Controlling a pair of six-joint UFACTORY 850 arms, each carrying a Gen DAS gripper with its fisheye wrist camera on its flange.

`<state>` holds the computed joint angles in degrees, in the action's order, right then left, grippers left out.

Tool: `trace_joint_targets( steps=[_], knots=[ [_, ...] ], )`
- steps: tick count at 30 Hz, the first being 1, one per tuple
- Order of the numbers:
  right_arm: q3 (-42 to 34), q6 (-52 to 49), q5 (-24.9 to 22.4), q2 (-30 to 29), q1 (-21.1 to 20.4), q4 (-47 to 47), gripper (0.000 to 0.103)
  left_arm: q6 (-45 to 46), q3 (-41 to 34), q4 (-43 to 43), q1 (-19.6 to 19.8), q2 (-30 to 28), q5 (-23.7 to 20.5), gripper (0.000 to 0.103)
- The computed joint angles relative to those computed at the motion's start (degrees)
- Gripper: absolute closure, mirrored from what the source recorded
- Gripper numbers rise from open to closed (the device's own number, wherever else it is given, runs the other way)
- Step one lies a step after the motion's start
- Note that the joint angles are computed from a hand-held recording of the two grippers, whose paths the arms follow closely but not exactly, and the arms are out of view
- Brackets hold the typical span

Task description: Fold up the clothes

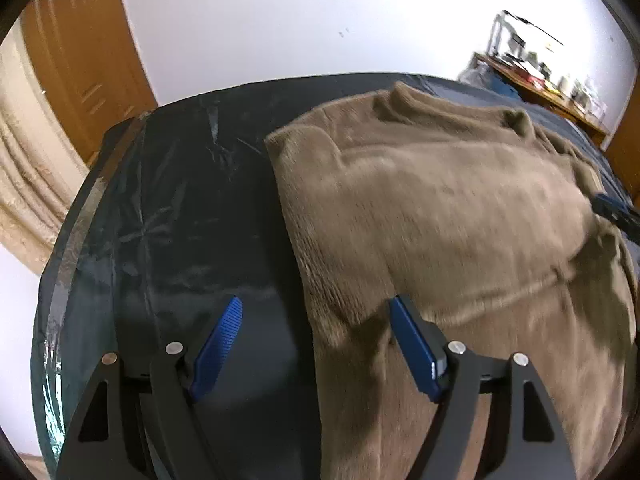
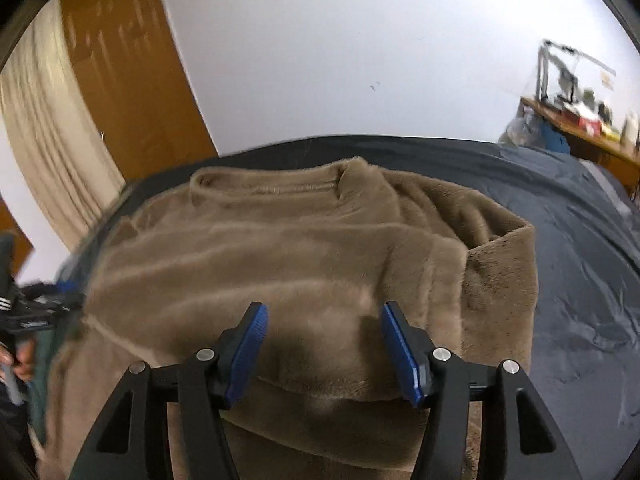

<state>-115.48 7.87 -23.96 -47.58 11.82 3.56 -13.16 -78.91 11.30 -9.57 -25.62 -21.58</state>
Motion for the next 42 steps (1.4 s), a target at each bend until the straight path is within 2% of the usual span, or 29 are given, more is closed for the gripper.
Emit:
trace_joint_targets(
  steps=[2,10,11,14,19,23,27,31,33,37,40,42],
  knots=[
    [-0.02,1.84,-0.4,-0.37,0.4,-2.77,0.042,-0.59,0.74,1.33,-0.2,0.07,-0.15,0.023],
    [0.96,5.69,0.37,0.03,0.94,-6.91,0.042,-24.57,0.2,21.97,-0.55,-1.62,-2.73,0.019],
    [1.04,7.04,0.3,0.01,1.08,-8.79,0.042,-25.54,0.42,22.33,-0.22,-1.48,-2.71,0.018],
    [-0.16,8.2,-1.89,-1.1,1.31,-11.06,0.042,-20.35,2.13,15.59,1.87,-0.44,-0.49,0.017],
    [-2.13,11.45,-4.87,-2.43,2.56,-18.87,0.041,-22.03,3.05,17.95,1.84,0.08,0.2,0.017],
    [-2.51,8.79,-5.87,-1.89,1.97,-14.71,0.041,-15.65,3.39,12.02,2.27,1.52,1.8,0.017],
    [0.12,7.96,-1.82,0.6,1.52,-12.17,0.041,-6.82,4.39,2.69,3.1,4.75,6.65,0.017],
    [-1.87,7.81,-0.99,-0.63,1.78,-12.24,0.041,2.84,1.44,-8.82,2.96,3.96,8.03,0.017],
    [-3.87,7.75,-2.04,-2.32,1.86,-11.76,0.041,4.86,-1.44,-12.01,2.25,1.95,7.39,0.017],
    [-6.11,7.55,-3.63,-4.76,1.69,-10.14,0.041,16.0,-9.24,-25.78,1.35,-4.35,2.81,0.017],
    [-5.41,8.28,-2.62,-4.93,1.84,-11.31,0.04,11.52,-16.4,-23.96,0.8,-10.72,-1.92,0.017],
    [-5.54,7.87,-2.7,-5.06,1.82,-10.86,0.039,2.92,-20.79,-16.58,0.49,-14.53,-4.86,0.017]
  ],
)
